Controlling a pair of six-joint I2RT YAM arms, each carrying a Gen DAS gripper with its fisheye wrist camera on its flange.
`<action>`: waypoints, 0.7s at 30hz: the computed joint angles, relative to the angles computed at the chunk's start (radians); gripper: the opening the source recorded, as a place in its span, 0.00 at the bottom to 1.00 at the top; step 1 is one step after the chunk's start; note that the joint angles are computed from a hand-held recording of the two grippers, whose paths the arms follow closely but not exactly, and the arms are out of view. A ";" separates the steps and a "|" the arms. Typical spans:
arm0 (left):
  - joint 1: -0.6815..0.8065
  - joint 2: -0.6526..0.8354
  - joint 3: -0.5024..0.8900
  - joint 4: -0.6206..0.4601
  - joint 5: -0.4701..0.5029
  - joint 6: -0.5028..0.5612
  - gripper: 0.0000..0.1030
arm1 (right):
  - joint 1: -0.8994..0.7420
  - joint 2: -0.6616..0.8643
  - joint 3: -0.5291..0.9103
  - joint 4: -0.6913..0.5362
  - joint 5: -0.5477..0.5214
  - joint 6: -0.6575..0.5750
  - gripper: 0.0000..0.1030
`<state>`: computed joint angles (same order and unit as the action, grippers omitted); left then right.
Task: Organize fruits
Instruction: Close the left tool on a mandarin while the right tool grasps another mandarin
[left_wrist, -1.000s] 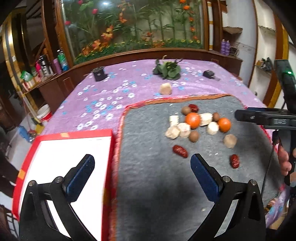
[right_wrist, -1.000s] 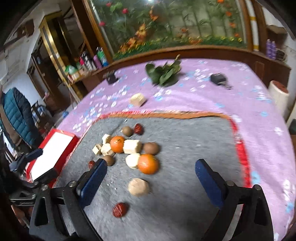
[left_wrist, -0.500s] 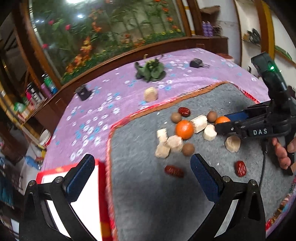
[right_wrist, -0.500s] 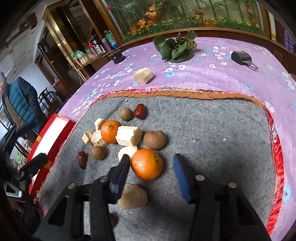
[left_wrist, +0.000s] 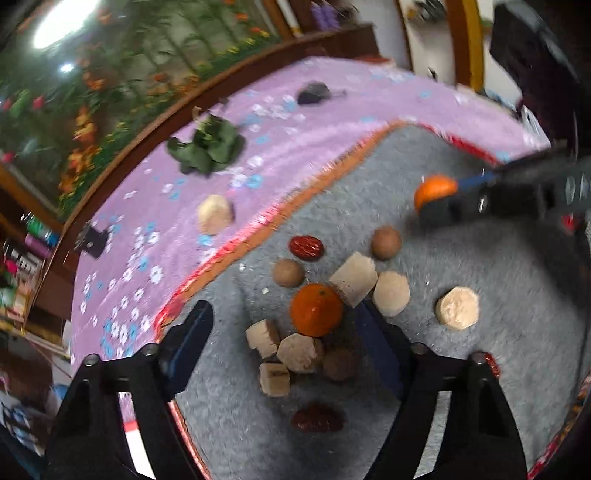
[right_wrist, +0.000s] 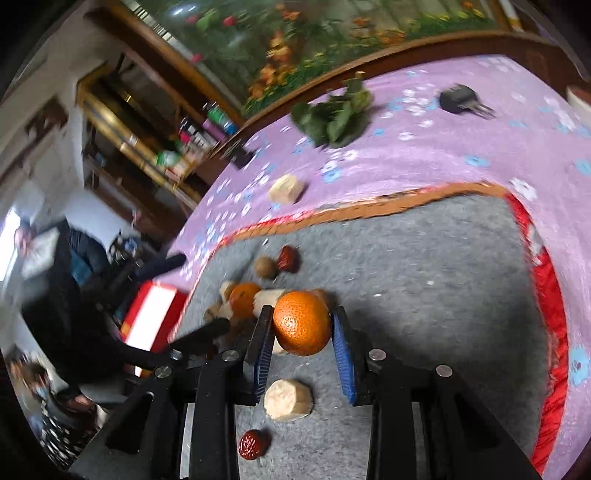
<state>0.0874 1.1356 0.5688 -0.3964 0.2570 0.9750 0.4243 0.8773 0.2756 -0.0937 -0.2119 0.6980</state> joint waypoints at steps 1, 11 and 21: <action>-0.005 0.025 0.011 -0.006 -0.004 0.006 0.61 | -0.020 -0.002 -0.004 0.001 -0.015 0.008 0.31; -0.023 0.132 0.082 -0.069 0.005 0.107 0.56 | -0.100 0.022 -0.018 0.034 -0.109 0.040 0.31; -0.029 0.185 0.121 -0.108 0.013 0.184 0.52 | -0.104 0.000 -0.030 0.033 -0.102 0.059 0.31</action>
<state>0.0582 1.3207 0.6894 -0.5040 0.2703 1.1594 0.3201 0.8777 0.2457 -0.0603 -0.3140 0.7570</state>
